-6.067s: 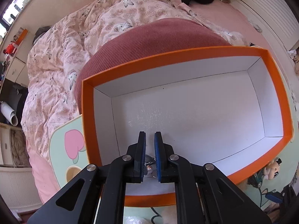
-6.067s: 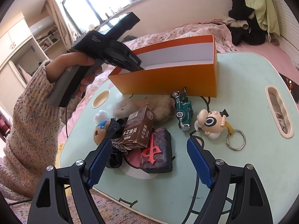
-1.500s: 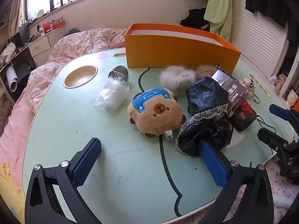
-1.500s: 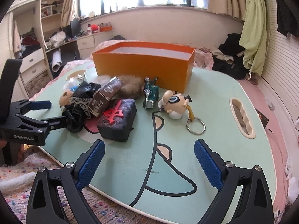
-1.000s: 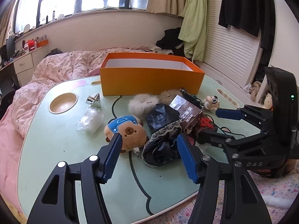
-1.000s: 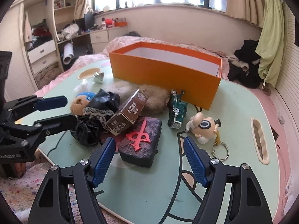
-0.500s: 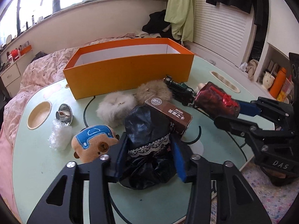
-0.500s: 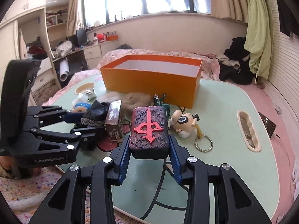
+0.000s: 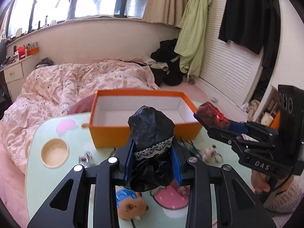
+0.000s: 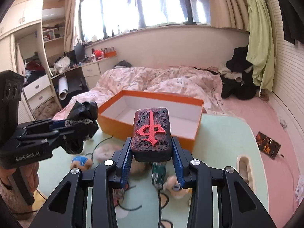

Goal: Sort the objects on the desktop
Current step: 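Carry the red block into the box with the right tool while the left tool drops the black cloth in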

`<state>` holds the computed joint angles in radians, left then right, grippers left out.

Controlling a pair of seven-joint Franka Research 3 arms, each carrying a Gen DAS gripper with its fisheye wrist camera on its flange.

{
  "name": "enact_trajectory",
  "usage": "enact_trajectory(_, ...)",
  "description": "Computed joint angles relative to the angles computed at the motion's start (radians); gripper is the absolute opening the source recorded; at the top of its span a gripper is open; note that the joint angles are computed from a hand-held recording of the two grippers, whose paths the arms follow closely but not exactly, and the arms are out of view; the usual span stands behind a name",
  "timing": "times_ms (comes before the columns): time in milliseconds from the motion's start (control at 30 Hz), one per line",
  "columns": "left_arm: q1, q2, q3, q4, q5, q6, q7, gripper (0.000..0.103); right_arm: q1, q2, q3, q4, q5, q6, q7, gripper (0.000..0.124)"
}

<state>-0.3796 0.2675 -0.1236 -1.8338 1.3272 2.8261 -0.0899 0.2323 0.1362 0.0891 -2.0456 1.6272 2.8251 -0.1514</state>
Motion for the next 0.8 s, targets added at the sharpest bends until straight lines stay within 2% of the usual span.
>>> enact_trajectory(100,0.048,0.073,-0.015,0.097,-0.193,-0.005,0.193,0.035,0.009,0.089,0.005,0.118,-0.168,0.003,0.195,0.038)
enact_trajectory(233,0.112,0.197,-0.065,0.222,-0.479,-0.034,0.466,0.035,0.049,0.212,0.004,0.238,-0.445,0.086,0.453,0.038)
enact_trajectory(300,0.111,0.244,-0.067,0.273,-0.550,-0.075,0.529,0.035,0.079,0.267,-0.027,0.287,-0.589,0.078,0.608,0.038)
enact_trajectory(367,0.089,0.267,-0.042,0.299,-0.574,-0.087,0.545,0.035,0.100,0.315,-0.057,0.327,-0.691,0.064,0.734,0.038)
enact_trajectory(467,0.047,0.275,0.009,0.300,-0.584,-0.081,0.545,0.039,0.084,0.351,-0.041,0.356,-0.736,0.064,0.808,0.038)
enact_trajectory(500,0.038,0.277,0.019,0.302,-0.596,-0.084,0.557,0.042,0.069,0.349,-0.020,0.351,-0.733,0.087,0.797,0.040)
enact_trajectory(567,0.019,0.278,0.037,0.308,-0.616,-0.104,0.580,0.046,0.022,0.338,0.037,0.338,-0.709,0.103,0.763,0.053)
enact_trajectory(600,0.010,0.272,0.046,0.302,-0.618,-0.105,0.581,0.049,-0.015,0.328,0.080,0.329,-0.677,0.111,0.728,0.062)
enact_trajectory(633,0.005,0.263,0.055,0.291,-0.619,-0.100,0.576,0.051,-0.056,0.317,0.129,0.318,-0.633,0.123,0.682,0.066)
enact_trajectory(667,0.000,0.250,0.064,0.273,-0.617,-0.089,0.562,0.057,-0.100,0.303,0.180,0.306,-0.580,0.136,0.625,0.067)
enact_trajectory(700,-0.005,0.233,0.075,0.250,-0.611,-0.071,0.535,0.067,-0.135,0.286,0.222,0.290,-0.517,0.148,0.562,0.070)
enact_trajectory(800,-0.047,0.159,0.142,0.154,-0.507,0.014,0.372,0.073,-0.200,0.213,0.292,0.229,-0.289,0.153,0.338,0.075)
